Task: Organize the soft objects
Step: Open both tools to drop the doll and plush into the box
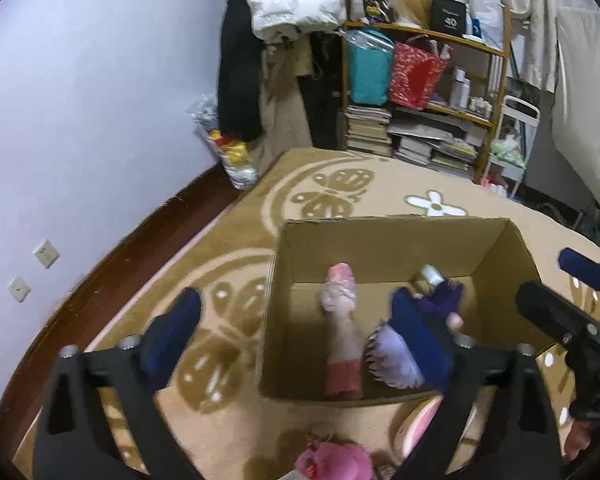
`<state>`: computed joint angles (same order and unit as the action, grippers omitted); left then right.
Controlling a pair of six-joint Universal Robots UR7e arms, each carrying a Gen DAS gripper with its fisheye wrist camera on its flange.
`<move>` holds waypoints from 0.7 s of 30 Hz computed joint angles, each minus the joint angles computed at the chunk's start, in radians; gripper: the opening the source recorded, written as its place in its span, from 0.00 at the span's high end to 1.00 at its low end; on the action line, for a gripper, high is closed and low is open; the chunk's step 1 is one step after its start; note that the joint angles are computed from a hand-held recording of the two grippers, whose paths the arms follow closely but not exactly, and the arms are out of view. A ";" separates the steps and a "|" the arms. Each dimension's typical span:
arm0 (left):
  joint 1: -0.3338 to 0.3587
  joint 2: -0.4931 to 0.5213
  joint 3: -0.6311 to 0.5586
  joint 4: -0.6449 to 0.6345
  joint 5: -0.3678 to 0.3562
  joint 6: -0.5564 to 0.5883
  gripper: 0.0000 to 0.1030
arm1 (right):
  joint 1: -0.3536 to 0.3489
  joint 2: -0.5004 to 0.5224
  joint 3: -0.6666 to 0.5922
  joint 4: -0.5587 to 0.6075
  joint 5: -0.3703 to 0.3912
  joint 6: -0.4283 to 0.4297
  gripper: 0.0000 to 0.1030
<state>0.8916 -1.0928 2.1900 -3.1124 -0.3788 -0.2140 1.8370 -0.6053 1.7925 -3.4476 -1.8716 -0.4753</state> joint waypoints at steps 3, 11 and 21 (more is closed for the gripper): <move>-0.018 -0.041 0.024 0.073 0.027 -0.051 0.01 | 0.010 -0.017 0.010 0.021 -0.013 0.014 0.00; -0.094 -0.177 0.094 0.364 0.079 -0.266 0.00 | 0.045 -0.072 0.078 -0.011 -0.050 0.030 0.00; -0.217 -0.369 0.156 0.845 0.079 -0.634 0.00 | 0.099 -0.157 0.200 -0.071 -0.064 0.044 0.00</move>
